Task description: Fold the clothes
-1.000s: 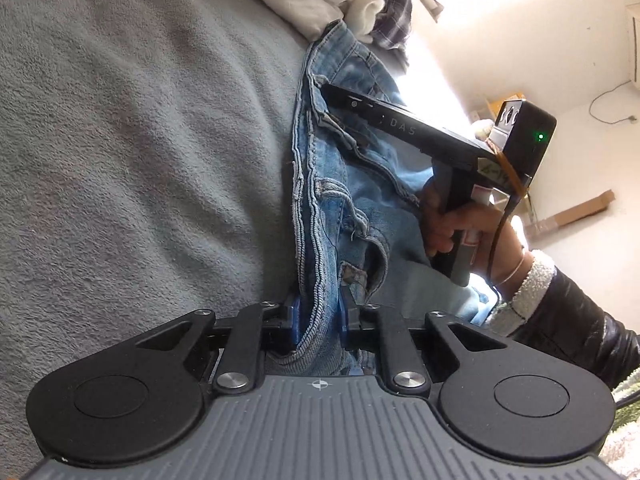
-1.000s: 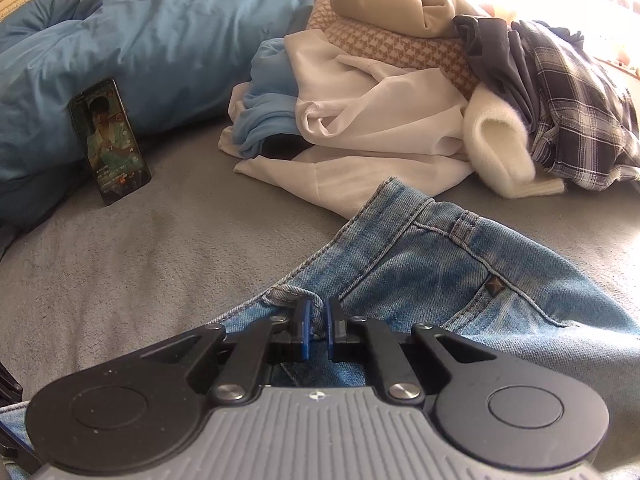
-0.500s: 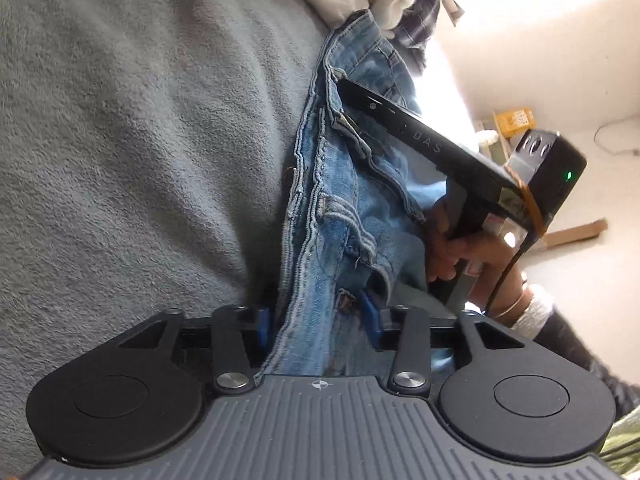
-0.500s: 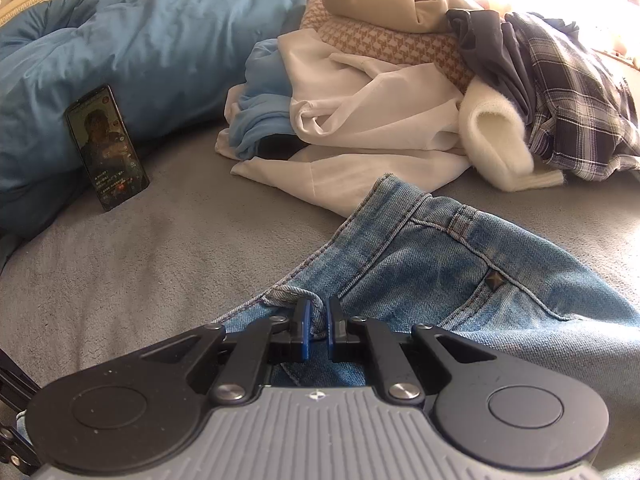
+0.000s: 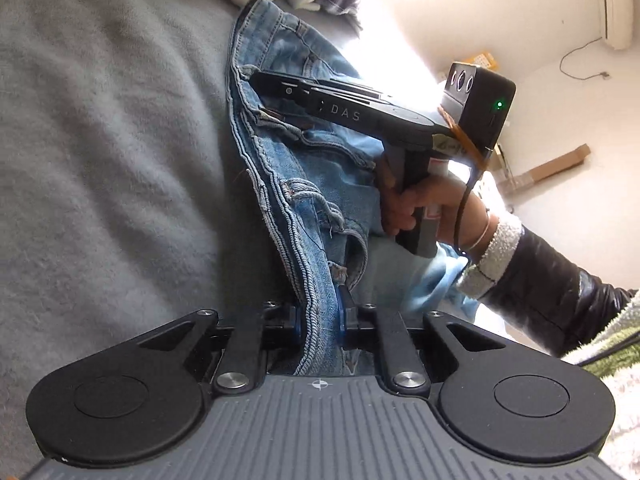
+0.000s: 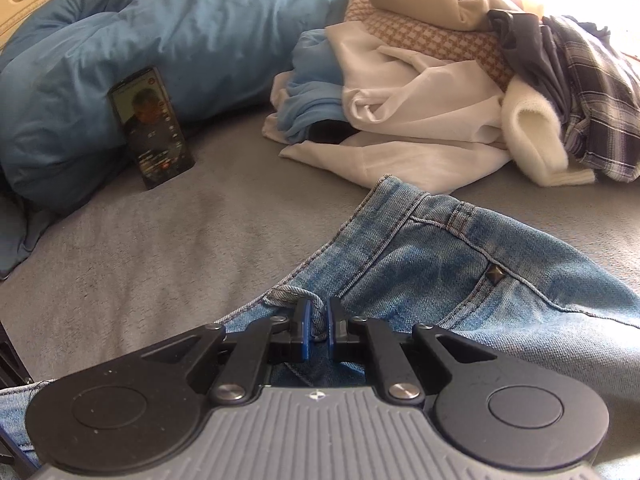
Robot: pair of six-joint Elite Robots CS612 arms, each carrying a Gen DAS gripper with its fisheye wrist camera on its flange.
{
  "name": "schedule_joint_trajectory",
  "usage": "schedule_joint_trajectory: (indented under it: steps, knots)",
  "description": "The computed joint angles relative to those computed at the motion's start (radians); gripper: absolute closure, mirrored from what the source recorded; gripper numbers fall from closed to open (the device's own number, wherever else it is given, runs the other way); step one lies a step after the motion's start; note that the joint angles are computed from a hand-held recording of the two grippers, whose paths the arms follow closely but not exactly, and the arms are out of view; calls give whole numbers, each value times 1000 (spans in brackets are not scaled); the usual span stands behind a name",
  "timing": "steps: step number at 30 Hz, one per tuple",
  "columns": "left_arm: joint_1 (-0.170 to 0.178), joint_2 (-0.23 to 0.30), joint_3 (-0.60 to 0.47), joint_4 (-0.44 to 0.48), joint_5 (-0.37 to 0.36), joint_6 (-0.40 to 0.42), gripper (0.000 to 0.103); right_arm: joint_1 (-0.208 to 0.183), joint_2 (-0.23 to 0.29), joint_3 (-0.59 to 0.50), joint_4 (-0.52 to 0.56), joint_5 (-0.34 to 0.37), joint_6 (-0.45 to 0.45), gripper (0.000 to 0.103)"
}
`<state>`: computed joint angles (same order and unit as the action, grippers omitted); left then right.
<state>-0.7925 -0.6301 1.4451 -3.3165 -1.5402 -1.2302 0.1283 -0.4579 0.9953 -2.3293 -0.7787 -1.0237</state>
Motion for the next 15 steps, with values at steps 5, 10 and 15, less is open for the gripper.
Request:
schedule_joint_trajectory:
  steps: [5,10,15]
  knots:
    - [0,7,9,61,-8,-108,87,5,-5,10,1,-10,-45,93]
    - [2,7,-1,98,-9,-79,84,5,0,-100,241,-61,-202,43]
    - [4,12,6,72,-11,-99,83,-14,31,-212,337,63,-285,17]
